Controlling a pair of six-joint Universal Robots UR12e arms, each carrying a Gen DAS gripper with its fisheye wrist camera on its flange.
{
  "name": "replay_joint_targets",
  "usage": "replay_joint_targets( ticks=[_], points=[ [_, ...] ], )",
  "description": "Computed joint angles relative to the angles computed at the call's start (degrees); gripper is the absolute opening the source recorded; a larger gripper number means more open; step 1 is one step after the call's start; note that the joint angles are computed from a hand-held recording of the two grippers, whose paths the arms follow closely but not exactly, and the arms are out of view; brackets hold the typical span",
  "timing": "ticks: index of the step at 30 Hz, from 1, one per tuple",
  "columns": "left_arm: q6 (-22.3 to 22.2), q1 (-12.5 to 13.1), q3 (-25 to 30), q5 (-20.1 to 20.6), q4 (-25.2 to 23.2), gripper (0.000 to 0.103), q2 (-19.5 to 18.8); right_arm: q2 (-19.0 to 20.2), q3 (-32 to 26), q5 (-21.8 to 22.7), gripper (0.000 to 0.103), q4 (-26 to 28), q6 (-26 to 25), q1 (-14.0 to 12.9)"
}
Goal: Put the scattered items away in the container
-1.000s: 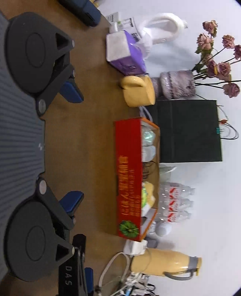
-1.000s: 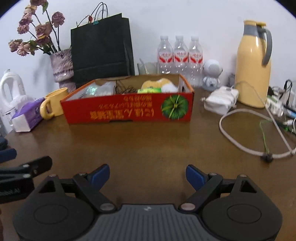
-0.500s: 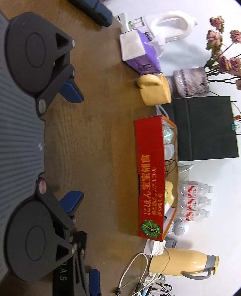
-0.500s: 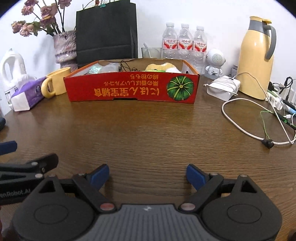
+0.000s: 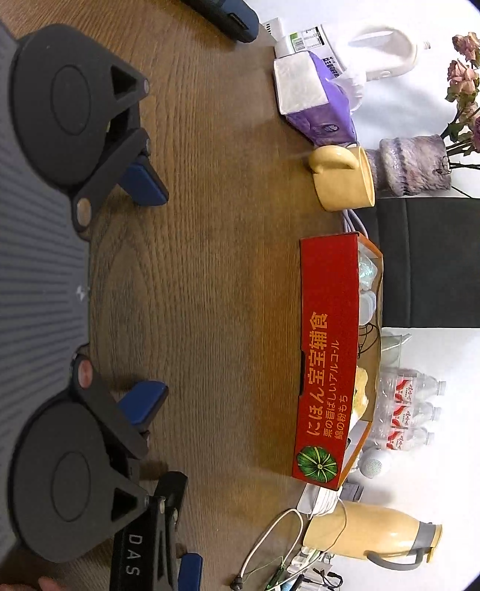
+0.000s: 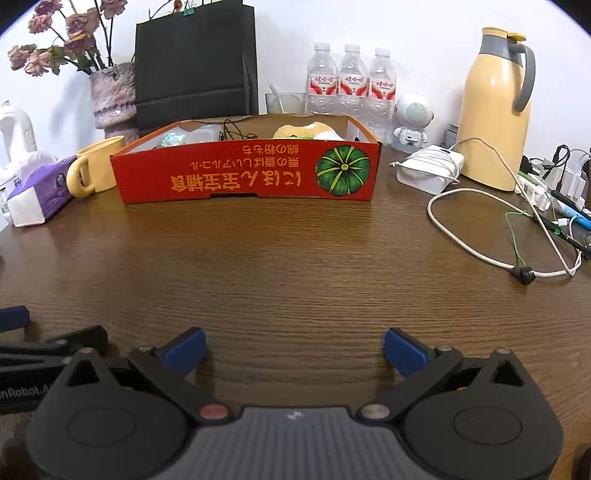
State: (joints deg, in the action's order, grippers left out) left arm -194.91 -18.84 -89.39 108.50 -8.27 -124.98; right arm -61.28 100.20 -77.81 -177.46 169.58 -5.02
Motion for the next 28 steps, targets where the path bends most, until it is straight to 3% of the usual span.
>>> replay_joint_targets(
  ticks=[28],
  points=[
    [-0.4,0.0,0.1,0.0,-0.2,0.103,0.0,0.0,0.0,1.5,0.103,0.3,-1.1,-0.4]
  ],
)
